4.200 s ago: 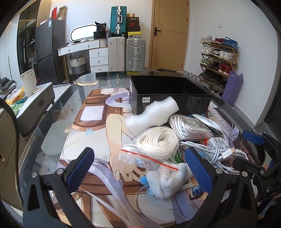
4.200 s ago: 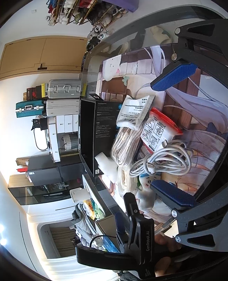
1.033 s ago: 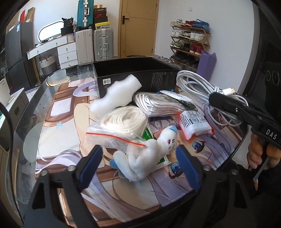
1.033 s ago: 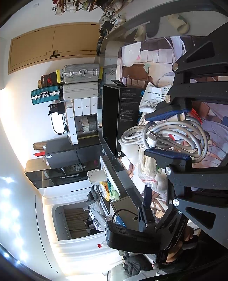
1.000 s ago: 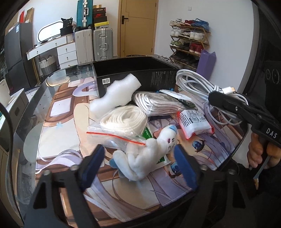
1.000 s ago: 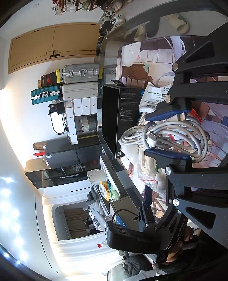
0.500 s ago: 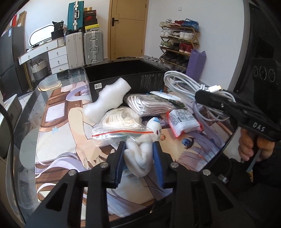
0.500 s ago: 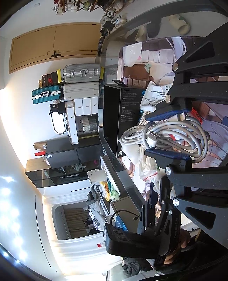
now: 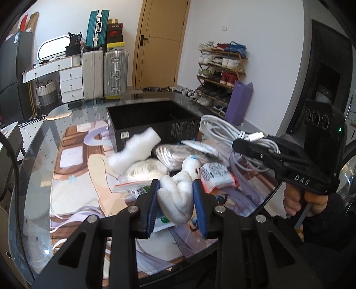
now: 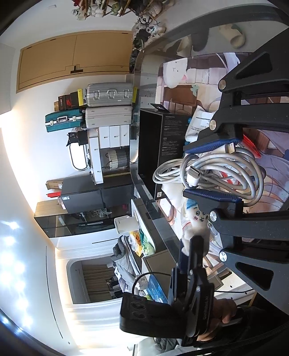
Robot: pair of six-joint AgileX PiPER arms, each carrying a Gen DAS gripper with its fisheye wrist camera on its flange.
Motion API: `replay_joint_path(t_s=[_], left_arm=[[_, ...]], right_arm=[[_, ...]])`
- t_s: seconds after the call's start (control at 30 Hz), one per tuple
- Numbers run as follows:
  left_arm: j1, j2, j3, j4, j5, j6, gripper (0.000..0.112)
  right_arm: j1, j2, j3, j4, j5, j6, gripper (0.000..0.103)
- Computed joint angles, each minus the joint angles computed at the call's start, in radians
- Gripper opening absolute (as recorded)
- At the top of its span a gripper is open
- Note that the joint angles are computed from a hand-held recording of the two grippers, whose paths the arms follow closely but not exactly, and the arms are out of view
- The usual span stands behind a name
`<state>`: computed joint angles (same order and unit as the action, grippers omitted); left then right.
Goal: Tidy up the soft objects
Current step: 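Carry the doll in the left tool and cable in the right tool over the black box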
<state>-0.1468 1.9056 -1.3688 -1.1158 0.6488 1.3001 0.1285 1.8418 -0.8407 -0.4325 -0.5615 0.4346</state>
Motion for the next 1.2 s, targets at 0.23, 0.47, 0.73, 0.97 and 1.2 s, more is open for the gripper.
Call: replay_joint_path(t_s=[0.23,0.47,0.73,0.97,1.2], left_arm=[[0.015,-0.019,-0.003,-0.065,0.020,0.034,0.028],[0.029,-0.022,-0.010,-0.092,0.035,0.041,0.028],[0.024,-0.011,-0.051,-0.123,-0.020,0.017,0.028],[0.005,0.061,-0.180,-0.088,-0.086,-0.072,0.028],[-0.018,0.159,-0.343,-0.020,-0.119,-0.169,0.028]], right_arm=[[0.014,-0.023,-0.003,0.039,0.030,-0.040,0.032],[0.013,-0.029,-0.021,0.038,0.054,-0.048,0.032],[0.019,-0.015,-0.101,0.030,0.163,-0.048,0.032],[0.018,0.013,-0.210,-0.084,0.274,0.075,0.032],[0.000,0.063,-0.345,-0.410,0.346,0.399,0.032]])
